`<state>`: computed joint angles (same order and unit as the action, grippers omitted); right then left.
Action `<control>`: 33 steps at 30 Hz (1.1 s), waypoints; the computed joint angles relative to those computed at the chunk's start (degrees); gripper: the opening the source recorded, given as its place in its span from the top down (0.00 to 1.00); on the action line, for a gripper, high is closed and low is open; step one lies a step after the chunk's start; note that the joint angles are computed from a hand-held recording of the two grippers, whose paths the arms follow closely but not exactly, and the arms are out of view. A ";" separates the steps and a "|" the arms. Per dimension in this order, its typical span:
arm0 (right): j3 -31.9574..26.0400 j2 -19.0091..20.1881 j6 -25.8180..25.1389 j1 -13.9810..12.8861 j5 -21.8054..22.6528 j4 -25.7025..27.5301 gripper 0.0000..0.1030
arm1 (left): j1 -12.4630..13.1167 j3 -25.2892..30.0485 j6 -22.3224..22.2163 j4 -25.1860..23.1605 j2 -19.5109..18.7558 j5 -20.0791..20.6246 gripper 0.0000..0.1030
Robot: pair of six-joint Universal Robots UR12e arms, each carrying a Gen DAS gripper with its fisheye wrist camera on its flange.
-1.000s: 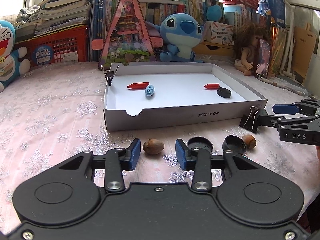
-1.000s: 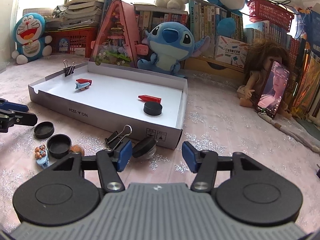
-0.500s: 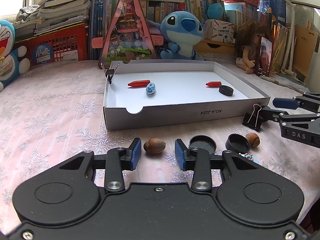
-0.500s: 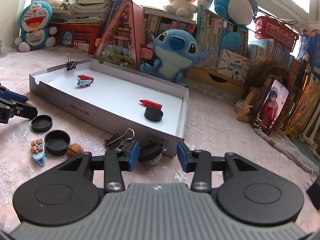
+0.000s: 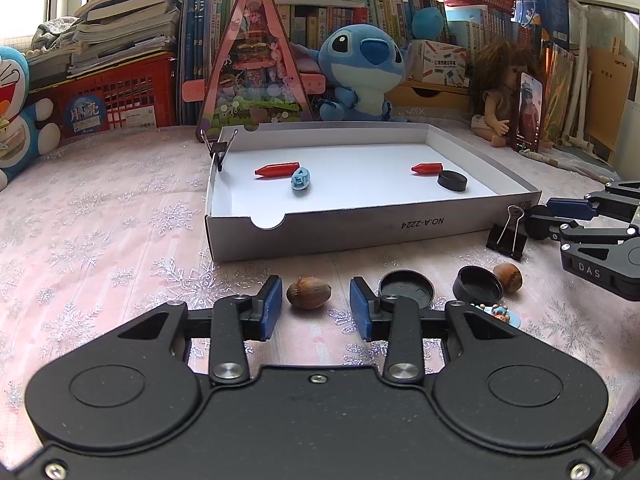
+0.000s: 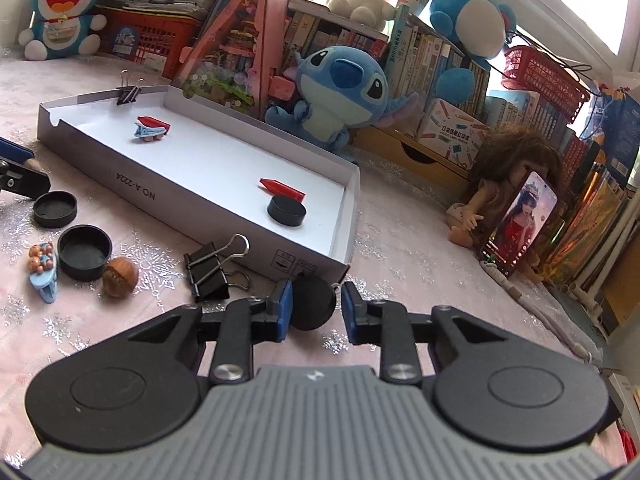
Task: Organize rigid objects
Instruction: 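Close the right gripper on a black cap while the left gripper approaches a brown nut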
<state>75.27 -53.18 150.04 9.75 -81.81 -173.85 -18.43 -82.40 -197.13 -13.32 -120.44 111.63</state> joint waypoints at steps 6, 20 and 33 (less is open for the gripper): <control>-0.53 -0.29 3.45 -0.61 1.22 3.04 0.69 | 0.01 -0.02 -0.14 -0.03 0.02 -0.10 0.66; -0.82 -0.29 9.98 -1.11 -1.07 3.69 0.64 | -0.07 -0.03 -0.06 0.12 -0.07 0.05 0.65; -0.33 -0.50 8.26 -1.25 1.89 2.52 0.61 | -0.15 0.10 0.06 0.03 -0.14 0.28 0.64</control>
<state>74.94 -53.68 158.30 8.50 -79.92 -171.33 -18.59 -82.29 -197.07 -13.29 -120.58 111.91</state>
